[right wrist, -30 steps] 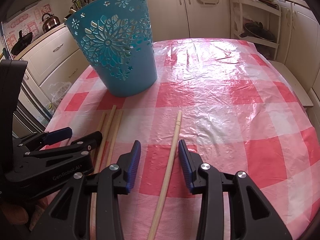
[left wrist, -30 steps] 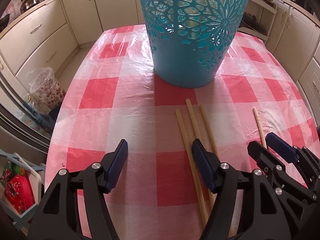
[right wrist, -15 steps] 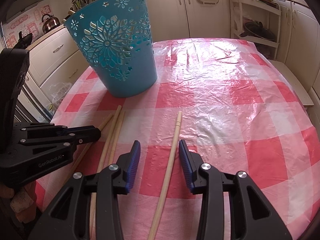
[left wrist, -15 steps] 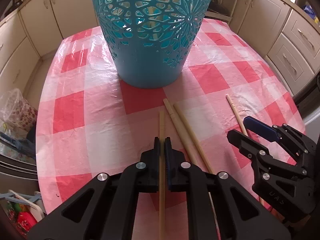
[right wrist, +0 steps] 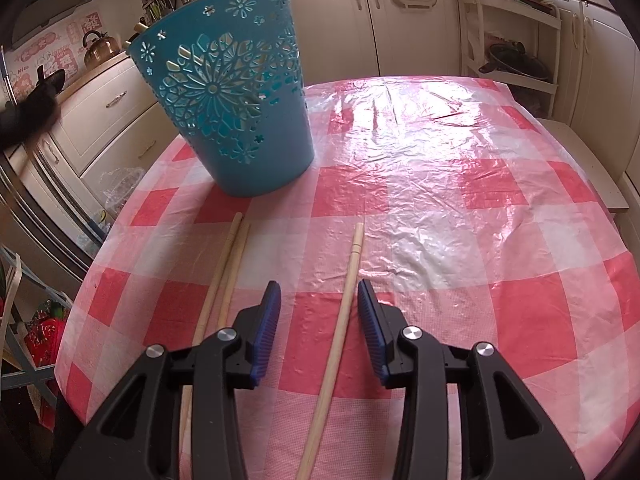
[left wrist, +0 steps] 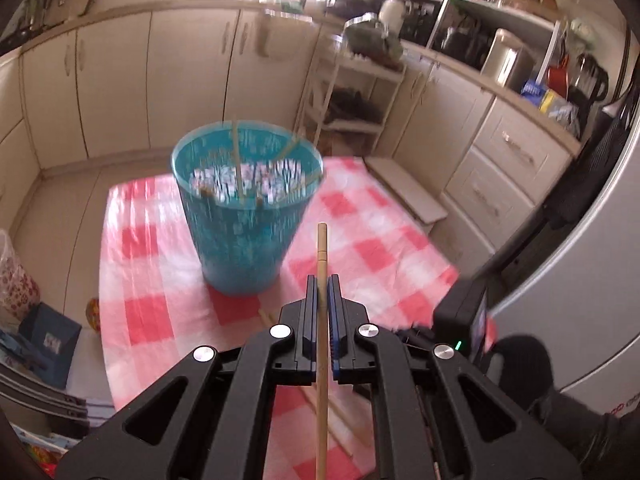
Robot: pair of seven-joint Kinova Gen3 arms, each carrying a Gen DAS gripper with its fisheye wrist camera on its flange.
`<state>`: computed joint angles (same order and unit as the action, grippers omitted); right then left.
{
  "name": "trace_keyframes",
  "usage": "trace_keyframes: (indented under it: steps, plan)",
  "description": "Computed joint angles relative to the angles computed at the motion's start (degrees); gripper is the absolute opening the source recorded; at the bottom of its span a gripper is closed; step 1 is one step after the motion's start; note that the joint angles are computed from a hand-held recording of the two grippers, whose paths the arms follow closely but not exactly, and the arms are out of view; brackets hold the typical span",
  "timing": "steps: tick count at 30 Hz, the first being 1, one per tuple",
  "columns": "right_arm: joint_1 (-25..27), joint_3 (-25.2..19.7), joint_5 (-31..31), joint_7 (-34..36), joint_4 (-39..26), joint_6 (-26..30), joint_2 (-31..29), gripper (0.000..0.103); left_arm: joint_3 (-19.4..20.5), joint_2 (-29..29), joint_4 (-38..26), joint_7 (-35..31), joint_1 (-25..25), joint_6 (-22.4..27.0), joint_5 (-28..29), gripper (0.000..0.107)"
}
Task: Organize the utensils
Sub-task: 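Lift the chopstick with the left gripper and release it into the basket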
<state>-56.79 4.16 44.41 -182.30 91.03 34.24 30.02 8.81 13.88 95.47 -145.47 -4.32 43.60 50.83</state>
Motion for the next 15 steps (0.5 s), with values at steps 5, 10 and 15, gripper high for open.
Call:
trace_keyframes:
  steps: [5,10,15]
  plan:
    - [0.01,-0.08,0.02,0.21,-0.11,0.33,0.03,0.04,4.85,1.16,-5.15,-1.79,-3.44,-8.85,11.65,0.005]
    - [-0.08,0.05,0.28,-0.44,0.09,-0.09,-0.03,0.04,-5.1,5.95,-11.14,-3.74,8.45,-20.5,22.39,0.005]
    - [-0.04,0.15,0.51,-0.88,0.38,-0.88,-0.11,0.041,-5.94,10.84,-15.15,-0.69,13.29,-31.96,20.98,0.005]
